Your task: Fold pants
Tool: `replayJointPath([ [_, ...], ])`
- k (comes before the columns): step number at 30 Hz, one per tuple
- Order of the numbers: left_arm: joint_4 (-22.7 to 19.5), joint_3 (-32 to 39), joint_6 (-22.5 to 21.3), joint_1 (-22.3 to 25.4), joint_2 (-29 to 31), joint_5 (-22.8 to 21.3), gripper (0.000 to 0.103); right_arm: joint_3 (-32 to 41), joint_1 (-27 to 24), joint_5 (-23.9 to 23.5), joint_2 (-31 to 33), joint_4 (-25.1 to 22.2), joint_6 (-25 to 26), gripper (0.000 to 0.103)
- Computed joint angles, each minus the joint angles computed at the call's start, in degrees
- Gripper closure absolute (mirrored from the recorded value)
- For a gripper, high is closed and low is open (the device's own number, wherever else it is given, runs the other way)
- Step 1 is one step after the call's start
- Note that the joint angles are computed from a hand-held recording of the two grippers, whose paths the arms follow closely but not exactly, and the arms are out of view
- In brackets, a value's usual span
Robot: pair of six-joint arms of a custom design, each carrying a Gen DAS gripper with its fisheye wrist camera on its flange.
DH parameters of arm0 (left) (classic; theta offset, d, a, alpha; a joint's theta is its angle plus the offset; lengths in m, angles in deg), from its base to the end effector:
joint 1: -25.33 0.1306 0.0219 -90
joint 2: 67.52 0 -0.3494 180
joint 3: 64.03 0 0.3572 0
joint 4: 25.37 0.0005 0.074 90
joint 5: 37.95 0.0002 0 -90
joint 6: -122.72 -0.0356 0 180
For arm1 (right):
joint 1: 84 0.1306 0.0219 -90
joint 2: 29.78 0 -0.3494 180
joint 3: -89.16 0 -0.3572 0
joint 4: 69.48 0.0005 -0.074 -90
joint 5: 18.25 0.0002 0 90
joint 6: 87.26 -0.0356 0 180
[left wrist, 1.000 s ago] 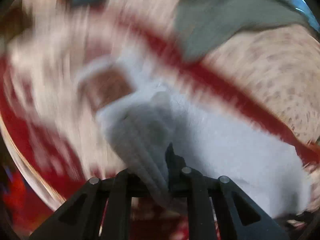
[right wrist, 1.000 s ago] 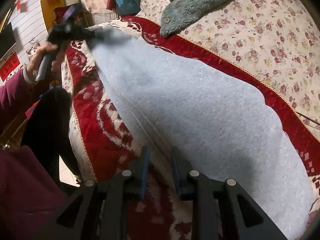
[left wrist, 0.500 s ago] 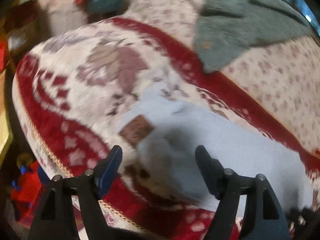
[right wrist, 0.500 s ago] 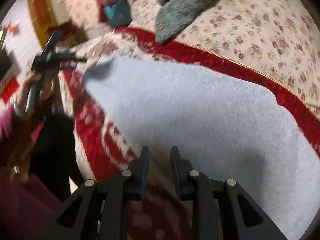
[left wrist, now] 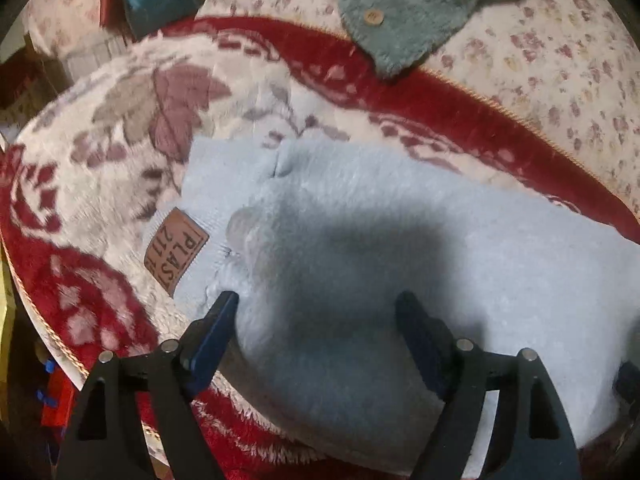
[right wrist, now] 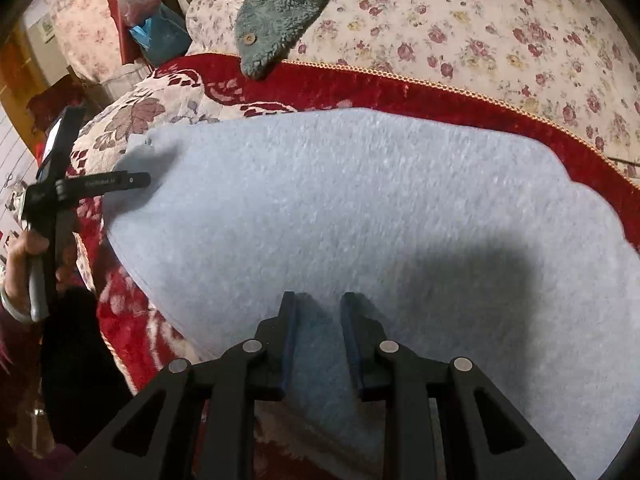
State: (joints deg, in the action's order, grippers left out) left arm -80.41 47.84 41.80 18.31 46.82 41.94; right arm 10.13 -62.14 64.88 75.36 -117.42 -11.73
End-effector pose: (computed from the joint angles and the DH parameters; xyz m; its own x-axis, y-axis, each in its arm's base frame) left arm 0.5775 -0.0653 0.3415 -0.8309 -0.0542 -0.5538 -0.1057 0.9925 0.0614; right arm 0.4964 0.2032 0.3555 -0.8186 -0.0611 -0.5711 -0.2409 0.9391 0.2449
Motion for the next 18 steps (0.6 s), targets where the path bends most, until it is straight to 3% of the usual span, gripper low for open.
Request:
replayJointPath([
  [9,4.3,-6.5,-3.5,-0.1,-7.3,-1.7,0.022,1.8,2.6,-0.7,-0.5,4.9,-1.9,0.078],
  [18,4.5,-8.2,-5.5,2.0,-9.2,-0.1,0.022,7.5,5.1,-2.3,4.1,4.0,-3.2,0.078],
])
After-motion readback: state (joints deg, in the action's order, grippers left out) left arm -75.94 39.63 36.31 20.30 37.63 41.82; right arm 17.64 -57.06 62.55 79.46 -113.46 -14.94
